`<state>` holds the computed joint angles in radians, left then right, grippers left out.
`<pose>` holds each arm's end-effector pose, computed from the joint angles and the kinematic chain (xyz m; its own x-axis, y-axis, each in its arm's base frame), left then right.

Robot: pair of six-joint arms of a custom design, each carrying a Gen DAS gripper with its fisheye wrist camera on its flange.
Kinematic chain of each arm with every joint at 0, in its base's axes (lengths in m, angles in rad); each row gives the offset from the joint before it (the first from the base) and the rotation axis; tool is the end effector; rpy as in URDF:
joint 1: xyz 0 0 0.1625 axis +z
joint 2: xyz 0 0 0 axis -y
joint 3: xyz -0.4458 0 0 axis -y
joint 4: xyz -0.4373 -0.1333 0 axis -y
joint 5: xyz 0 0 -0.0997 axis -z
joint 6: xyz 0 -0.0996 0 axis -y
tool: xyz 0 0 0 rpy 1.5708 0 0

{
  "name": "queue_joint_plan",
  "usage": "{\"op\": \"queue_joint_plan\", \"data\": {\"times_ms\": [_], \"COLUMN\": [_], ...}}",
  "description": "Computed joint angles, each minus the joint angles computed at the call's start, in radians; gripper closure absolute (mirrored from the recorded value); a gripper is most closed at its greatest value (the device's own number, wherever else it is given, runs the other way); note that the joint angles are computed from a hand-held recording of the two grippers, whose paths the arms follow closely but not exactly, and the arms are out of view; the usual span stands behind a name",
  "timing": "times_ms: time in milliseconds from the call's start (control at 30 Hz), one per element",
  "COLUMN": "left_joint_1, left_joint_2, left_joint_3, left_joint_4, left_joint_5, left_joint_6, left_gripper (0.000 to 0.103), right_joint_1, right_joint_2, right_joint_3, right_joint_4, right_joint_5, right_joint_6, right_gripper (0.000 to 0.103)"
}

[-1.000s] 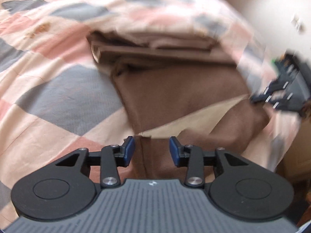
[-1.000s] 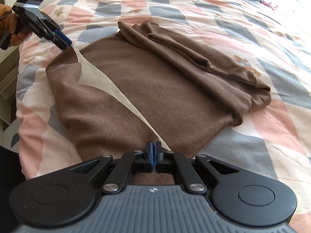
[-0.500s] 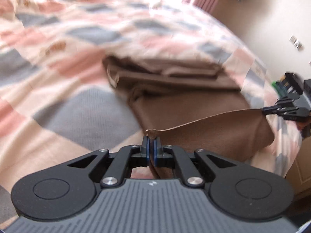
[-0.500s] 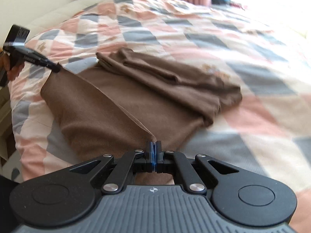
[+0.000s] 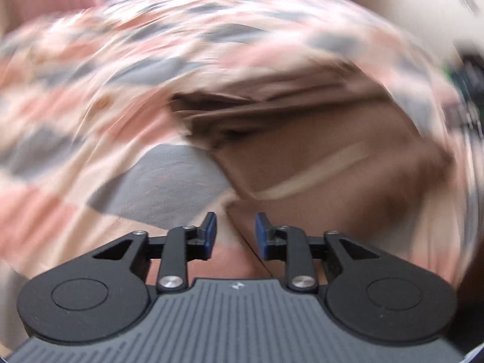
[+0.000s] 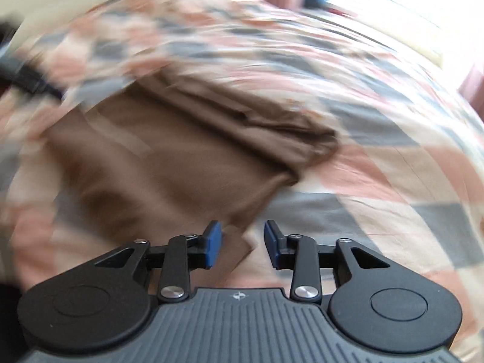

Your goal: Fold clothes

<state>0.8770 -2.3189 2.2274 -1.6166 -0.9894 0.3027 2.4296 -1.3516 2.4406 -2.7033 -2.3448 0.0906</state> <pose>-0.0104 -0.3066 0.4604 -0.4703 0.6820 -0.5601 0.8105 0.5849 0.0315 0.3461 -0.2146 0.1433 -0.5567 -0.4603 0.6915 -0.7089 0.6972 -0.1065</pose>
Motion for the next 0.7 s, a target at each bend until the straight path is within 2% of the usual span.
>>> {"op": "queue_joint_plan", "data": {"times_ms": [100,133,167,200,267,333,400,533,567,633,667,700], "left_joint_1": [-0.151,-0.195,-0.232,-0.269,-0.286,-0.250,-0.158,-0.014,0.012,0.049,0.066,0.072], "left_joint_2": [-0.114,-0.156,-0.205,-0.256,-0.342,-0.399,-0.390,-0.327,-0.303,-0.241,-0.209,-0.186], "left_joint_3": [0.028,0.047,0.075,0.101,0.148,0.197,0.234,0.282,0.284,0.273,0.261,0.250], "left_joint_4": [0.217,0.272,0.303,0.337,0.338,0.270,0.131,-0.117,-0.154,-0.191,-0.200,-0.202], "left_joint_5": [0.010,0.023,0.046,0.067,0.090,0.115,0.107,0.055,0.040,0.023,0.016,0.012], "left_joint_6": [0.122,0.175,0.240,0.304,0.475,0.650,0.824,1.103,1.146,1.161,1.162,1.157], "left_gripper": [0.065,0.064,0.064,0.062,0.059,0.059,0.059,0.062,0.062,0.078,0.079,0.086], "right_joint_1": [0.074,0.098,0.121,0.145,0.169,0.171,0.158,0.105,0.091,0.067,0.050,0.036], "right_joint_2": [0.021,0.039,0.065,0.095,0.148,0.204,0.265,0.343,0.354,0.367,0.353,0.327], "right_joint_3": [0.008,0.018,0.035,0.052,0.089,0.126,0.159,0.198,0.203,0.208,0.208,0.200], "right_joint_4": [0.066,0.063,0.036,0.003,-0.093,-0.227,-0.393,-0.653,-0.696,-0.741,-0.726,-0.674], "right_joint_5": [0.028,0.023,-0.008,-0.040,-0.103,-0.158,-0.194,-0.182,-0.168,-0.141,-0.122,-0.104], "right_joint_6": [-0.124,-0.178,-0.250,-0.324,-0.457,-0.589,-0.748,-1.004,-1.049,-1.110,-1.120,-1.106], "right_gripper": [0.060,0.055,0.051,0.051,0.051,0.051,0.052,0.055,0.056,0.059,0.066,0.070]}}
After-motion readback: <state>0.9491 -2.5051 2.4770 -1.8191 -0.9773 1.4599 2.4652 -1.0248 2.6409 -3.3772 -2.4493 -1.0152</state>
